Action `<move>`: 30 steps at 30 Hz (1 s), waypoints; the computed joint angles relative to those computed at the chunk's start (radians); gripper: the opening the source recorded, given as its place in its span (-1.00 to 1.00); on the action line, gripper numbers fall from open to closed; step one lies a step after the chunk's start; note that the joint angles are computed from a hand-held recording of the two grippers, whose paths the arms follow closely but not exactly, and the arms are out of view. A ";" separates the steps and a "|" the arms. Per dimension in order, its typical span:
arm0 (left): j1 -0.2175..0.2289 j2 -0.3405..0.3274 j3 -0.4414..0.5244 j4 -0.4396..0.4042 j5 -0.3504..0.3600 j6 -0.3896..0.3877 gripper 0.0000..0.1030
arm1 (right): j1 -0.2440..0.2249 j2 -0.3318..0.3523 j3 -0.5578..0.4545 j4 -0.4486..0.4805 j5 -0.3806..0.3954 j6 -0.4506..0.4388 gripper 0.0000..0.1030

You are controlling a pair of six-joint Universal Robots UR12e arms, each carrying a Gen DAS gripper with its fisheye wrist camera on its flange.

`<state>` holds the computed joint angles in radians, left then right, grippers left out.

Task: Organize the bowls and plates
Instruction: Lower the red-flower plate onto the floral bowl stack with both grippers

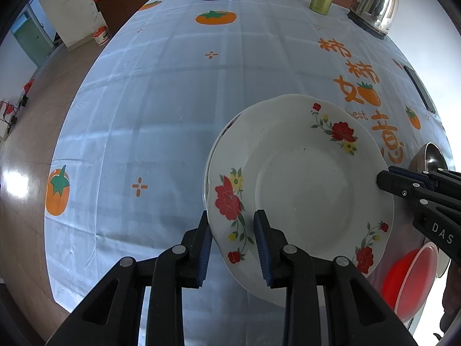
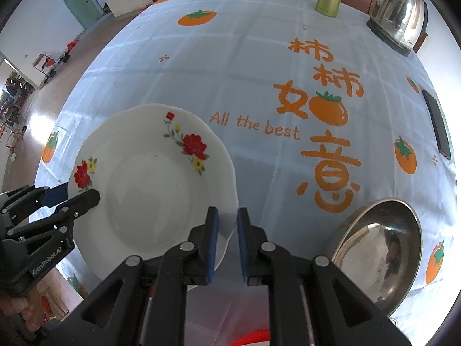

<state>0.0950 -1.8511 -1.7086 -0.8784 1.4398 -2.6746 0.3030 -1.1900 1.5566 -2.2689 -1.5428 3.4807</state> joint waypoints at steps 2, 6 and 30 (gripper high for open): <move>0.002 -0.002 0.003 -0.008 0.000 -0.006 -0.39 | 0.001 0.000 0.001 -0.002 0.002 0.000 -0.74; 0.006 -0.002 0.001 -0.017 -0.003 -0.010 -0.38 | 0.003 0.002 0.000 -0.005 0.005 -0.005 -0.74; -0.002 -0.017 0.019 -0.007 0.009 -0.009 -0.38 | 0.006 0.010 -0.015 -0.002 -0.017 -0.008 -0.74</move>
<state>0.0930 -1.8681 -1.6896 -0.8852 1.4488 -2.6837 0.3093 -1.1798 1.5417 -2.2712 -1.5596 3.4724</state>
